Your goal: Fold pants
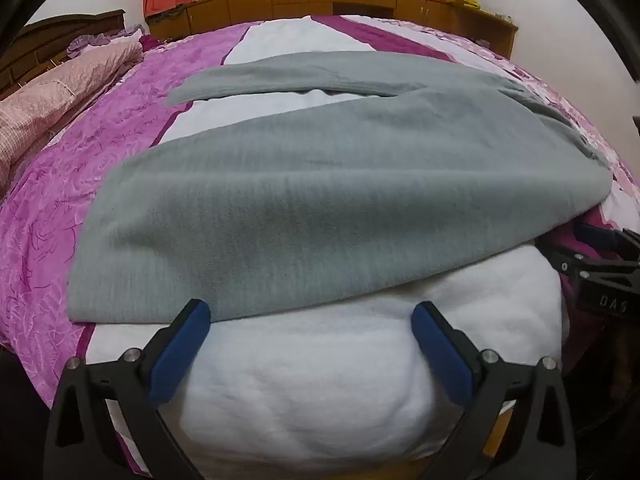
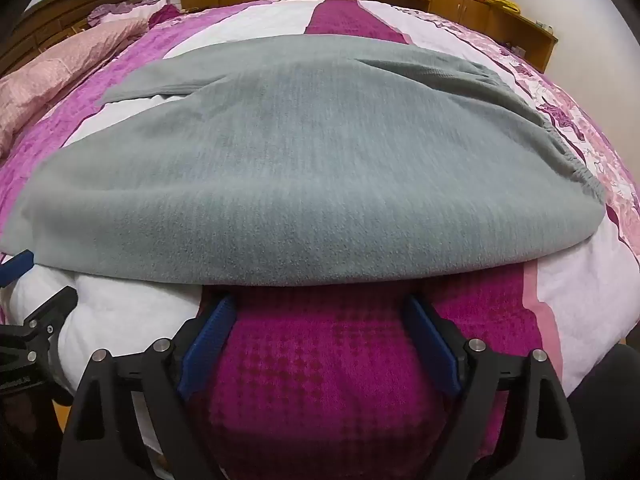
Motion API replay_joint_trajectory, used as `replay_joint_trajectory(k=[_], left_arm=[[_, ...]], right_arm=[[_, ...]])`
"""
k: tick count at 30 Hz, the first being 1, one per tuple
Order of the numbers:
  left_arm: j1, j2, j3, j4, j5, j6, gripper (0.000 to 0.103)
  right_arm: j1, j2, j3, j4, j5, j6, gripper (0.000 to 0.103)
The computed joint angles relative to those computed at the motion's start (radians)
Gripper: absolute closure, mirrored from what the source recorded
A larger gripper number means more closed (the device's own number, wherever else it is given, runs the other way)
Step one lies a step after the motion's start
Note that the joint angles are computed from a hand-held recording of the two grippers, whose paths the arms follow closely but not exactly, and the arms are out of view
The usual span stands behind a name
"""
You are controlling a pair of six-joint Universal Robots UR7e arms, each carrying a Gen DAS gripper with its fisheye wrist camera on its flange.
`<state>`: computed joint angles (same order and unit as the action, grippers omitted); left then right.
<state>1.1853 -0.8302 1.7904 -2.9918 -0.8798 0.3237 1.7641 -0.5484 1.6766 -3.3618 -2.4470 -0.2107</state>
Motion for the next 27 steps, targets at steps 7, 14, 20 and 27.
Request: replay_joint_trajectory(k=[7,14,20,27], left_arm=[[-0.005,0.006,0.006,-0.034,0.021,0.026,0.001],[-0.007,0.006,0.013,-0.039,0.025,0.026,0.001],[-0.006,0.012,0.004,-0.04,0.026,0.031,0.001],[-0.007,0.011,0.009,-0.047,0.028,0.034,0.001]], right_arm=[[0.001,0.008,-0.003,-0.008,-0.002,-0.003,0.021],[-0.001,-0.003,0.0,0.013,0.006,0.011,0.021],[-0.002,-0.006,0.003,0.015,0.007,0.012,0.021],[-0.002,-0.007,0.005,0.016,0.007,0.015,0.021]])
